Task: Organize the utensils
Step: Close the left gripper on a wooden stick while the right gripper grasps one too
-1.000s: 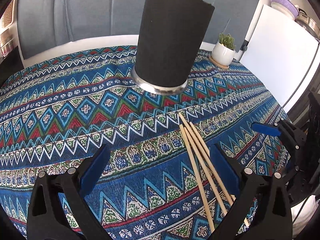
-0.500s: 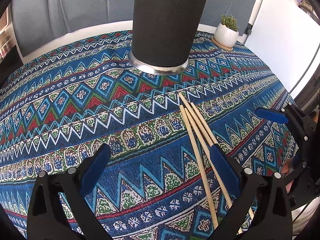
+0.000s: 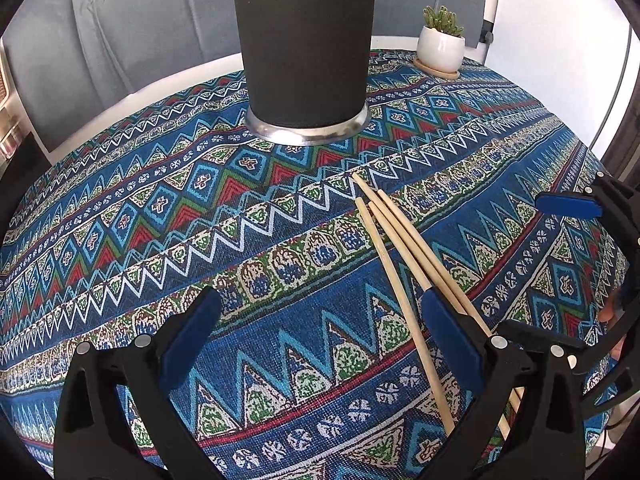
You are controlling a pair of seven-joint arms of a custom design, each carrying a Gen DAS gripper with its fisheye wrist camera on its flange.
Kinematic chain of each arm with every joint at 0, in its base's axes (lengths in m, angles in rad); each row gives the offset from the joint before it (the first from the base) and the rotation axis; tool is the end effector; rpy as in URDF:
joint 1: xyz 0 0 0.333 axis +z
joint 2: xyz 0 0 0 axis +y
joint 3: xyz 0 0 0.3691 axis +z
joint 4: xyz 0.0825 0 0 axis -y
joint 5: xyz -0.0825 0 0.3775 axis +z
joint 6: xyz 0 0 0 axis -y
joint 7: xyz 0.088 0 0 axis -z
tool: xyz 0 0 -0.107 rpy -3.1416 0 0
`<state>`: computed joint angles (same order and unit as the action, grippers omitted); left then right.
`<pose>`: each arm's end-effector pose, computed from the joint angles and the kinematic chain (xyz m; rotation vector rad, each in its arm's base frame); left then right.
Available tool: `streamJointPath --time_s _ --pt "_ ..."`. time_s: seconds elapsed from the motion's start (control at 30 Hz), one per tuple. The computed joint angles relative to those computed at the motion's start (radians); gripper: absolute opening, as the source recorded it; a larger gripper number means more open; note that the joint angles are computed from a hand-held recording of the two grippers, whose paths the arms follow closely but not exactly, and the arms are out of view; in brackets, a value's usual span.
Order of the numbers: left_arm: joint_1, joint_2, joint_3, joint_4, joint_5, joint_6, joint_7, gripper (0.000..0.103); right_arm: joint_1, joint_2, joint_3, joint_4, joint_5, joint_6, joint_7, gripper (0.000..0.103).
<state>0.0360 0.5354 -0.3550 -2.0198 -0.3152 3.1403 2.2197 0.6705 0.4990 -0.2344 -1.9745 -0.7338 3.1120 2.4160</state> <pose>0.6482 -0.1567 0.3106 -1.3256 2.3674 -0.7650 0.5695 0.3480 0.3268 -2.1274 1.4357 -0.5666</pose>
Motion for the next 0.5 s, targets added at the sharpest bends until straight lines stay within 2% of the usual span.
streamJointPath --time_s 0.1,0.27,0.4,0.43,0.5 --pt "0.012 0.000 -0.011 -0.003 0.002 0.001 0.008 0.098 -0.002 0.000 0.000 -0.009 -0.008 0.037 -0.017 0.095" --pt "0.011 -0.012 0.007 -0.011 -0.002 -0.013 0.004 0.098 0.125 0.010 -0.136 -0.023 -0.013 0.108 -0.010 0.095" --pt "-0.006 -0.013 0.030 -0.010 -0.004 -0.013 -0.011 0.098 0.079 0.005 -0.073 -0.016 0.041 0.058 -0.071 0.095" --pt "-0.007 -0.014 0.030 -0.011 -0.004 -0.010 -0.012 0.098 0.046 0.005 -0.032 -0.009 0.061 0.026 -0.091 0.095" --pt "-0.004 -0.014 0.028 -0.015 -0.004 -0.004 -0.013 0.098 -0.038 -0.005 0.061 -0.020 0.108 0.018 -0.121 0.095"
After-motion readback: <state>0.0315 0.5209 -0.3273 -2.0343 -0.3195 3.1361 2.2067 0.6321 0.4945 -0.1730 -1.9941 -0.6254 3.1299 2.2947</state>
